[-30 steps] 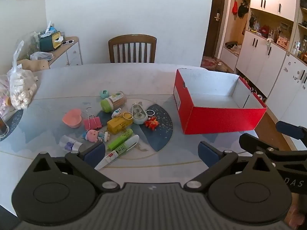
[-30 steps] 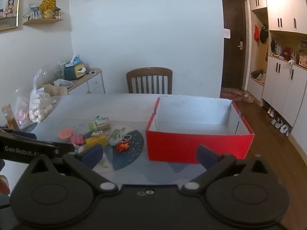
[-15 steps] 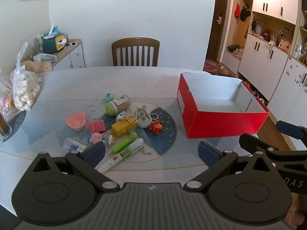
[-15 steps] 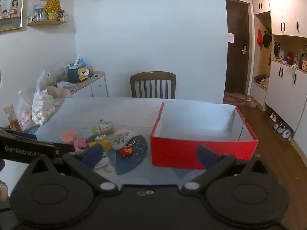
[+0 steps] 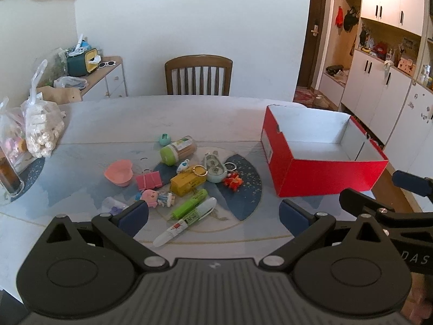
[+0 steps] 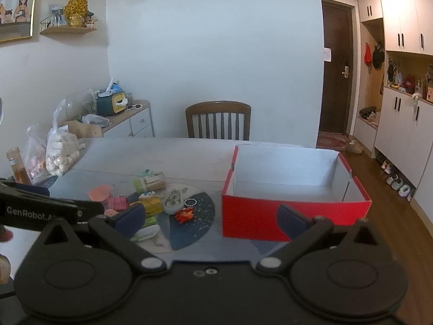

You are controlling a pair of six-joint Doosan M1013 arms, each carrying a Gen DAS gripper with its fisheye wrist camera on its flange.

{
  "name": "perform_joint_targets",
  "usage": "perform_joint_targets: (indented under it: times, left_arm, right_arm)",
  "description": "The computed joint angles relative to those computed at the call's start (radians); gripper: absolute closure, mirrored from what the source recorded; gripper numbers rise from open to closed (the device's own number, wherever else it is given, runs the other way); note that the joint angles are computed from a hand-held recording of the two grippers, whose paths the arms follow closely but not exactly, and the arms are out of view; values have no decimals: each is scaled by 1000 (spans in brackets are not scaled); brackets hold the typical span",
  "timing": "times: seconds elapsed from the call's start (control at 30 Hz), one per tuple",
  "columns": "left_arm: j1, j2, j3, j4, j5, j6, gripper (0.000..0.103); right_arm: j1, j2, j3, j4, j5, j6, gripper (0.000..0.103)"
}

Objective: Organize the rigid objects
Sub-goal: 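Move both tools toward the scattered items on the table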

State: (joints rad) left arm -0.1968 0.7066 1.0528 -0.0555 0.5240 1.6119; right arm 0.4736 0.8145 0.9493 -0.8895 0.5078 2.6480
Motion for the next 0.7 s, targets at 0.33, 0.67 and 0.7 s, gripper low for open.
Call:
perform_joint_targets:
  times: [0.33,0.67,0.7]
  left_arm:
    - [33,30,-46,-51,37,63,0]
    - [95,97,-152,-201,98,249,0]
    - [102,108,-169,-220,107,269,0]
  right_arm:
    - [20,56,-102,35,64,-48,0]
    - [46,174,-324,129,169,-159,5]
    - [49,192,-356,141,185,-177,6]
